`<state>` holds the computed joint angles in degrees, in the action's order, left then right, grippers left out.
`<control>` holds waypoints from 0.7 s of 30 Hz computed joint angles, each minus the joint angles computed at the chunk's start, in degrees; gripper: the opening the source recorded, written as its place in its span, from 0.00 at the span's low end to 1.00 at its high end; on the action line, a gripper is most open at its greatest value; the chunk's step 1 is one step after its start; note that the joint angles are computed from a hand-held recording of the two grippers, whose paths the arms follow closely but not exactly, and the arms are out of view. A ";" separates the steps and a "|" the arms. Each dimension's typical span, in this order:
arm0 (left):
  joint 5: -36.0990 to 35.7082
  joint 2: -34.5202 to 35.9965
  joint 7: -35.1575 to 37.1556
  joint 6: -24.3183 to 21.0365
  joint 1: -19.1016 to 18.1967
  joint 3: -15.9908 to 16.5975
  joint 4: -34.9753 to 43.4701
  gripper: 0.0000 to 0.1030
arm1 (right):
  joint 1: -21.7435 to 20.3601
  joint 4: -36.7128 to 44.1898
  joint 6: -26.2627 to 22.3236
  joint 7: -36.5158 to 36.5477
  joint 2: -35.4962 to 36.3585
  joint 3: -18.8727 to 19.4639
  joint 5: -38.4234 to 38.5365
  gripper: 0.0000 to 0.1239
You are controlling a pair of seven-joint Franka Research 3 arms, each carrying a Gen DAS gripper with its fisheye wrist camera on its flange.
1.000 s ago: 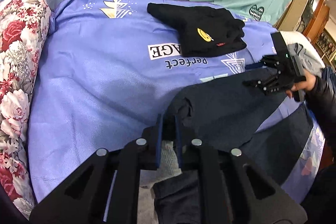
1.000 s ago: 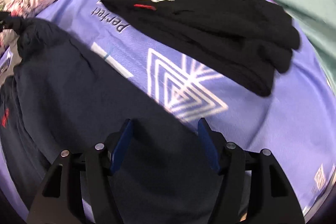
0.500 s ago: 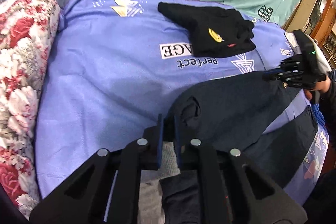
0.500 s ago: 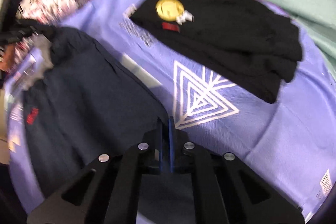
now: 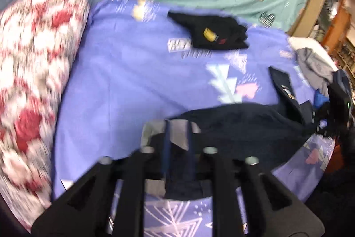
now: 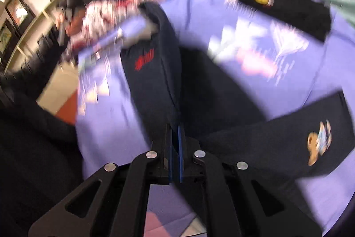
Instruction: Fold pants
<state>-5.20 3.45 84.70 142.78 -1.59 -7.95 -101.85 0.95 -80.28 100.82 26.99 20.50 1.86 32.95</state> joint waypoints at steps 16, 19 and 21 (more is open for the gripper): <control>-7.13 -3.58 -19.32 -5.36 0.40 0.43 -8.76 0.78 | -1.66 -9.07 8.20 1.50 -4.64 -0.55 9.03 0.34; -8.21 -4.65 -19.03 -5.74 -0.48 0.37 -9.61 0.78 | -1.54 -11.23 14.01 1.67 -6.13 -0.72 11.73 0.35; -9.44 -4.01 -18.88 -6.23 -1.11 0.22 -9.19 0.78 | -1.06 -12.75 18.61 2.78 -6.86 -0.97 12.22 0.35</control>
<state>-14.64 -0.55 65.82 136.55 -2.70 -7.74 -111.04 -0.11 -93.03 119.43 29.77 13.64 0.89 45.17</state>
